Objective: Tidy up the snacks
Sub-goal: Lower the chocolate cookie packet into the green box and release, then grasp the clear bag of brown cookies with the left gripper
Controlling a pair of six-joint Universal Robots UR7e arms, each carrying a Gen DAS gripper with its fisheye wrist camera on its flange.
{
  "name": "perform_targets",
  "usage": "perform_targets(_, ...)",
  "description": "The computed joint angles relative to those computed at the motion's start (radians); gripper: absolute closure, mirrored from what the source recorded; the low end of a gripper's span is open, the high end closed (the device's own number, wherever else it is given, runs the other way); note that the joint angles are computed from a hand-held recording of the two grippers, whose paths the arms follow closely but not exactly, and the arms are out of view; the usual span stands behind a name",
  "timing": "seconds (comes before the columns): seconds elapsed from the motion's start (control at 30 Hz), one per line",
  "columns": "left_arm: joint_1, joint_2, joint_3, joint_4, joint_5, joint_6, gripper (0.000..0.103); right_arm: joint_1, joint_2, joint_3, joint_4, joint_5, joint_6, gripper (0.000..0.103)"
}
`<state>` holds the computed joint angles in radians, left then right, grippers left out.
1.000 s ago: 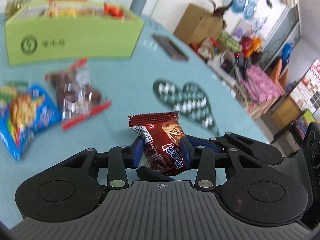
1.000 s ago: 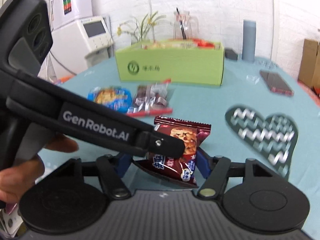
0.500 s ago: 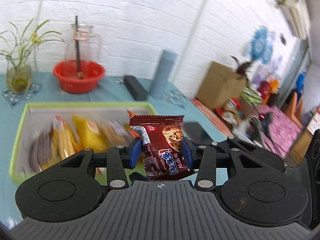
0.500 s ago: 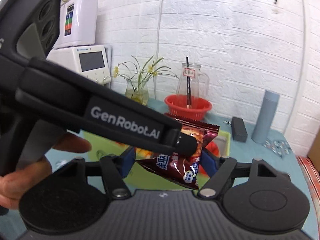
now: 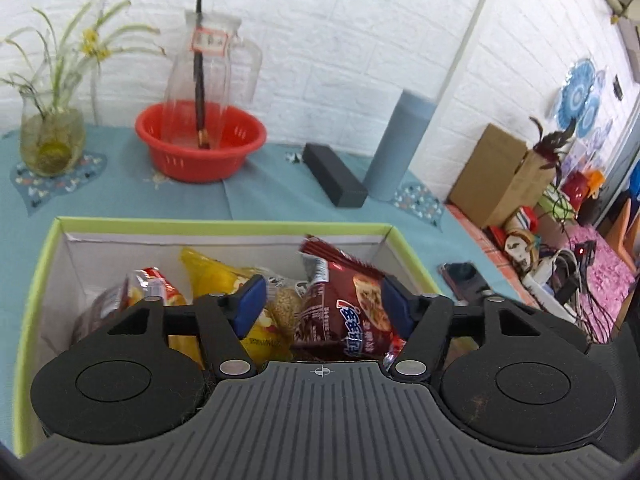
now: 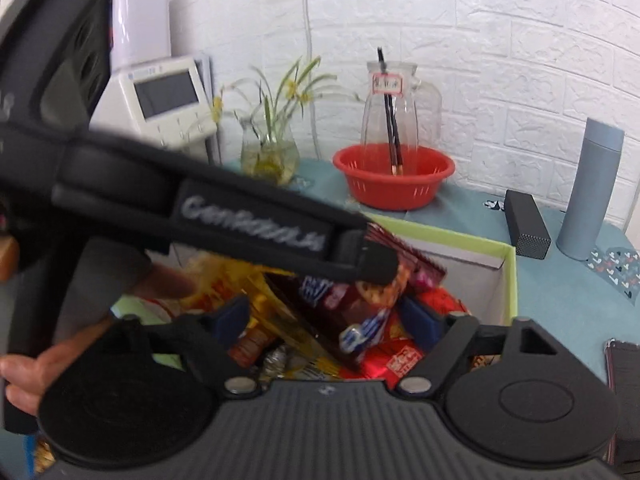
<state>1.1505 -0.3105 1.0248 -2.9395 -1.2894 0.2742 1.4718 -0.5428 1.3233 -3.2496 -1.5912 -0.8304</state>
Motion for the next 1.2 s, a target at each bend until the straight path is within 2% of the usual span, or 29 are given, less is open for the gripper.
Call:
perform_targets(0.03, -0.005, -0.029, 0.053, -0.052, -0.008, 0.005, 0.035, 0.001, -0.021, 0.036, -0.037, 0.011, 0.0, 0.011)
perform_targets(0.1, -0.017, -0.094, 0.172, -0.161, -0.024, 0.018, 0.026, 0.004, -0.069, 0.128, -0.131, 0.02, 0.001, 0.011)
perform_targets(0.23, -0.033, -0.219, 0.413, -0.334, -0.031, 0.032, 0.017, -0.011, -0.161, 0.326, -0.257, 0.045, 0.01, 0.011)
perform_targets(0.33, -0.026, -0.293, 0.579, -0.422, -0.046, 0.012, 0.016, -0.031, -0.198, 0.46, -0.304, 0.049, 0.021, 0.011)
perform_targets(0.47, -0.002, -0.336, 0.712, -0.434, -0.061, -0.045, 0.017, -0.054, -0.179, 0.554, -0.32, 0.016, 0.002, 0.011)
perform_targets(0.57, 0.008, -0.321, 0.705, -0.348, -0.024, -0.096, 0.025, -0.045, -0.145, 0.553, -0.307, -0.027, 0.002, 0.011)
perform_targets(0.6, 0.01, -0.315, 0.691, -0.316, -0.016, -0.111, 0.031, -0.041, -0.136, 0.546, -0.305, -0.033, 0.0, 0.011)
perform_targets(0.77, 0.027, -0.267, 0.599, -0.195, -0.004, -0.13, 0.038, -0.03, -0.102, 0.477, -0.248, -0.068, -0.003, 0.011)
perform_targets(0.83, 0.035, -0.248, 0.561, -0.125, 0.012, -0.146, 0.046, -0.032, -0.091, 0.454, -0.225, -0.067, -0.005, 0.016)
perform_targets(0.9, 0.035, -0.24, 0.556, -0.125, 0.023, -0.122, 0.047, -0.033, -0.081, 0.438, -0.216, -0.066, -0.016, 0.022)
perform_targets(0.97, 0.033, -0.245, 0.56, -0.109, 0.012, -0.113, 0.054, -0.028, -0.082, 0.442, -0.209, -0.071, -0.035, 0.026)
perform_targets(1.07, 0.016, -0.256, 0.595, -0.114, 0.024, -0.124, 0.055, -0.022, -0.096, 0.487, -0.247, -0.097, -0.051, 0.026)
perform_targets(1.2, -0.019, -0.283, 0.696, -0.158, 0.026, -0.13, 0.055, -0.042, -0.146, 0.622, -0.352, -0.096, -0.047, 0.021)
